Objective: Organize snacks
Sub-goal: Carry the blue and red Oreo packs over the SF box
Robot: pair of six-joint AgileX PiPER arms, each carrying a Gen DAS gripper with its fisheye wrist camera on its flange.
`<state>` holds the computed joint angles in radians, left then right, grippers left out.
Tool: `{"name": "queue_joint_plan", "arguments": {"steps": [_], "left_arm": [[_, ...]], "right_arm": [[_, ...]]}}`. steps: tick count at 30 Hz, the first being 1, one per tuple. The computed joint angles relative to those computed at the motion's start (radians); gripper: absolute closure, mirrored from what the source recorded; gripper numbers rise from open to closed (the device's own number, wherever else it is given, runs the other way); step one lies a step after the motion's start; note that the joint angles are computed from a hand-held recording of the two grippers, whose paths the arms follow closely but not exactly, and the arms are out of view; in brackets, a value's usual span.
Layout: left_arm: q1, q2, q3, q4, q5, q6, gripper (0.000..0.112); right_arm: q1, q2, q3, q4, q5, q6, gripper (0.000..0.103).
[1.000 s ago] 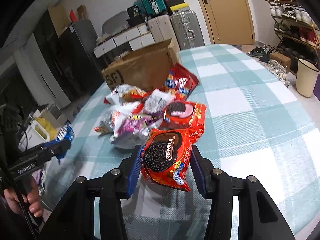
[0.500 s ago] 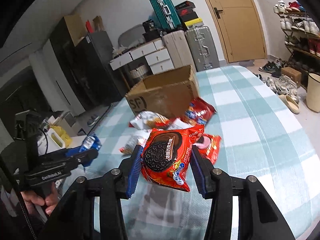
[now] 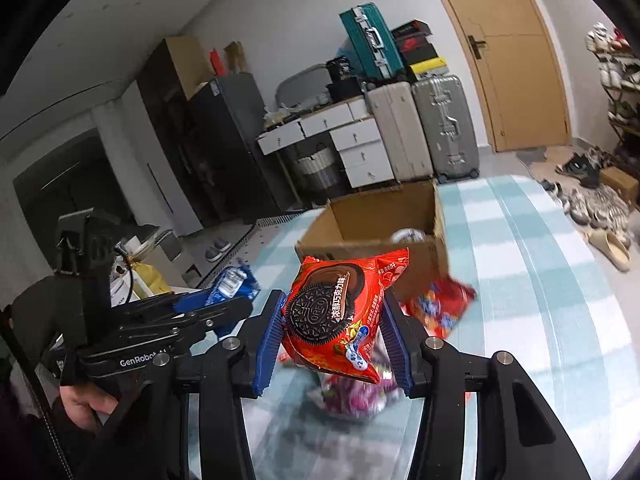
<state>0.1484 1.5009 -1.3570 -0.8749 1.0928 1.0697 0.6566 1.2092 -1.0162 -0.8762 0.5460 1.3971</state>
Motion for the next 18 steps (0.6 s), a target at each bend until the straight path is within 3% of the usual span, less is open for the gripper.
{"name": "queue_joint_plan", "arguments": {"steps": [7, 18], "left_arm": [[-0.111, 0.126, -0.241, 0.088, 0.0, -0.157, 0.071], [-0.248, 0.421, -0.778, 0.246, 0.118, -0.411, 0.071]], "right_arm": [[-0.209, 0.072, -0.154, 0.397, -0.093, -0.473, 0.056], [-0.388, 0.258, -0.423, 0.835, -0.056, -0.979, 0.056]]}}
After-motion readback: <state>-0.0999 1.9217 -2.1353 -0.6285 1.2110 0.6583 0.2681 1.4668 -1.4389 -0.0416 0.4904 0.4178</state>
